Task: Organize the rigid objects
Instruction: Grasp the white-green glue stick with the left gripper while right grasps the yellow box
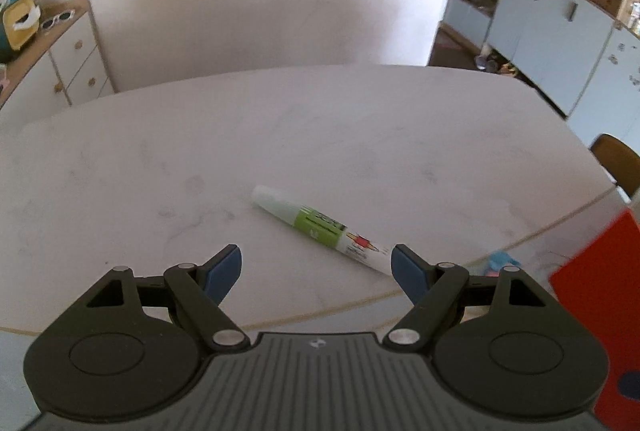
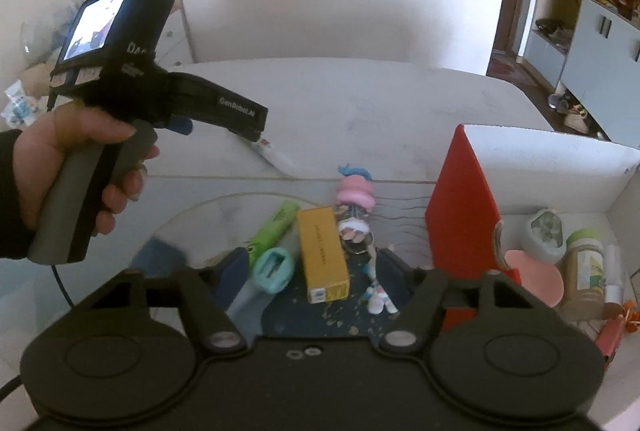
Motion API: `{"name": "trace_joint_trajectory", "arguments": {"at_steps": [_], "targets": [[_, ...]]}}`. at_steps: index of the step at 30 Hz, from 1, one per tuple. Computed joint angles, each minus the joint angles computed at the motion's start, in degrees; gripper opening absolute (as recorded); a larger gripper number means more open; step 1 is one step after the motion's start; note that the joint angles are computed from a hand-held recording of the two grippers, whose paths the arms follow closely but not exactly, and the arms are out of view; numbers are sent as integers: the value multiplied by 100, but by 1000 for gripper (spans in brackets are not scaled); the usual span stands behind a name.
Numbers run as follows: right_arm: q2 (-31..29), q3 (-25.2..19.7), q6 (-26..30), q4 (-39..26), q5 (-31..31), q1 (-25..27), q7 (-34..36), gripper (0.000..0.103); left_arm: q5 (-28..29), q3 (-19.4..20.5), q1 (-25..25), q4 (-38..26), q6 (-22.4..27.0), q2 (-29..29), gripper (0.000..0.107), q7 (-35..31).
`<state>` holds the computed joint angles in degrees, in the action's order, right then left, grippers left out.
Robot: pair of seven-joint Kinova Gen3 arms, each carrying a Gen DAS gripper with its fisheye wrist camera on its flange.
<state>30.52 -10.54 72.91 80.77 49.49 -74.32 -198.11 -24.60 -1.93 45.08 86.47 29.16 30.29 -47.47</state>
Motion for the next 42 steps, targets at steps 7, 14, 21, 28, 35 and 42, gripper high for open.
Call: {"name": "trace_joint_trajectory", "arguments": {"at_steps": [7, 14, 21, 28, 35, 42], "targets": [[100, 319, -264, 12, -333, 49, 208, 53, 239, -15, -51, -779, 614, 556, 82, 311], [173, 449, -470, 36, -497, 167, 360, 45, 223, -75, 49, -1270, 988, 891, 82, 572], [186, 519, -734, 118, -530, 245, 468, 39, 84, -127, 165, -1327, 1026, 973, 82, 698], [216, 530, -983, 157, -663, 356, 618, 34, -238, -217, 294, -870, 755, 803, 82, 625], [294, 600, -1109, 114, -787, 403, 700, 31, -532, -376, 439, -174, 191, 480, 62, 803], [252, 641, -1167, 138, -826, 388, 774, 28, -649, -326, 467, 174, -134, 278, 24, 725]]}}
